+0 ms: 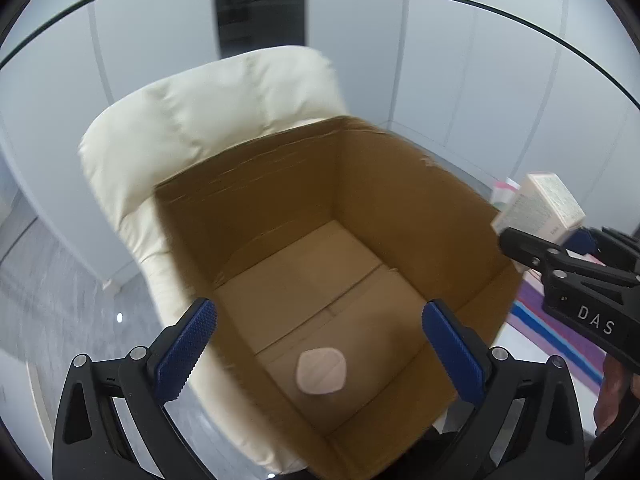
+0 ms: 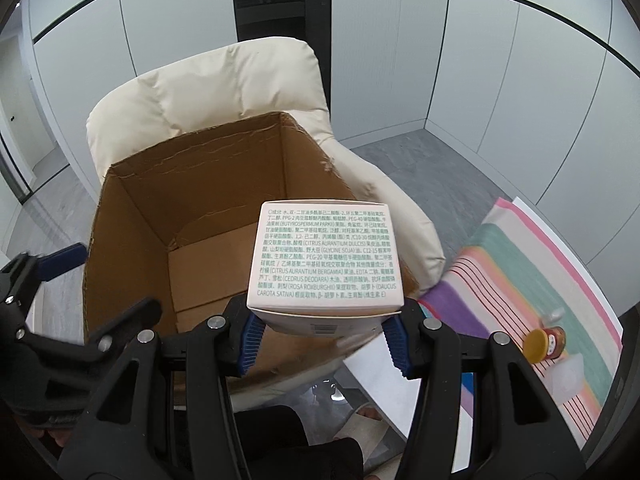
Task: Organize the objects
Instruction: 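Open both tools to drop the puff and cube box inside, then move both tools back over the table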
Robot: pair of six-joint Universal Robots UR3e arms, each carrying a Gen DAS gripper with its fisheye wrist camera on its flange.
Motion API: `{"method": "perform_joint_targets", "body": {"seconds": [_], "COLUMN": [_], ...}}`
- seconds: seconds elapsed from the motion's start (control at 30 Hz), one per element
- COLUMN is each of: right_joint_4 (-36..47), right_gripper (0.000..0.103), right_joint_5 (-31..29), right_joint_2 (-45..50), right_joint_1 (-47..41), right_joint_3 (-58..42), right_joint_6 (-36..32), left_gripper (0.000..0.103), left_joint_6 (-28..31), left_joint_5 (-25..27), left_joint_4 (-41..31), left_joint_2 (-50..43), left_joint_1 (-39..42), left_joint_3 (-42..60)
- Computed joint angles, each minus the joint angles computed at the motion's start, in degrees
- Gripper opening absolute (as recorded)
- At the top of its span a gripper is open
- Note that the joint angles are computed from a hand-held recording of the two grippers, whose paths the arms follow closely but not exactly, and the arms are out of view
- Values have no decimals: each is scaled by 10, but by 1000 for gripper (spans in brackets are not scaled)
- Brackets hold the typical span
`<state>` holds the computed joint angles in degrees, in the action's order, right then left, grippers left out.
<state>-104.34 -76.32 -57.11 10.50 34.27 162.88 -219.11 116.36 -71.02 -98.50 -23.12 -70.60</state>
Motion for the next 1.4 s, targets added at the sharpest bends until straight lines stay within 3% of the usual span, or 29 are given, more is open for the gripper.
{"method": "perform_joint_targets", "body": {"seconds": [0.13, 0.3, 0.5, 0.57, 0.63, 0.87, 0.97, 1.1, 1.4], "right_joint_4": [9, 5, -18, -33, -51, -45, -55, -63, -74], "right_gripper": [54, 56, 84, 98, 103, 103, 103, 103, 103], "right_joint_5": [-7, -4, -5, -12, -16, -9, -9, -6, 9], "right_joint_2": [18, 26, 24, 19, 10, -2, -12, -25, -55], "right_joint_1": [16, 33, 46, 48, 47, 36, 27, 10, -41], "right_joint_3": [-26, -33, -21, -10, 7, 19, 36, 57, 100], "right_joint_6": [2, 0, 13, 22, 26, 10, 7, 8, -3], "left_gripper": [103, 103, 103, 103, 103, 103, 103, 103, 103], "left_joint_6": [-18, -25, -38, -40, -43, -44, -43, -41, -21], "left_joint_5": [-46, -23, 12, 23, 25, -31, -9, -28, -6], "left_joint_4": [40, 50, 57, 62, 58, 72, 60, 69, 42], "left_joint_2": [83, 131, 155, 153, 147, 143, 116, 92, -15], "left_joint_1": [45, 47, 44, 41, 42, 68, 51, 49, 4], "left_joint_3": [-98, -144, -174, -174, -171, -170, -140, -118, 5]}}
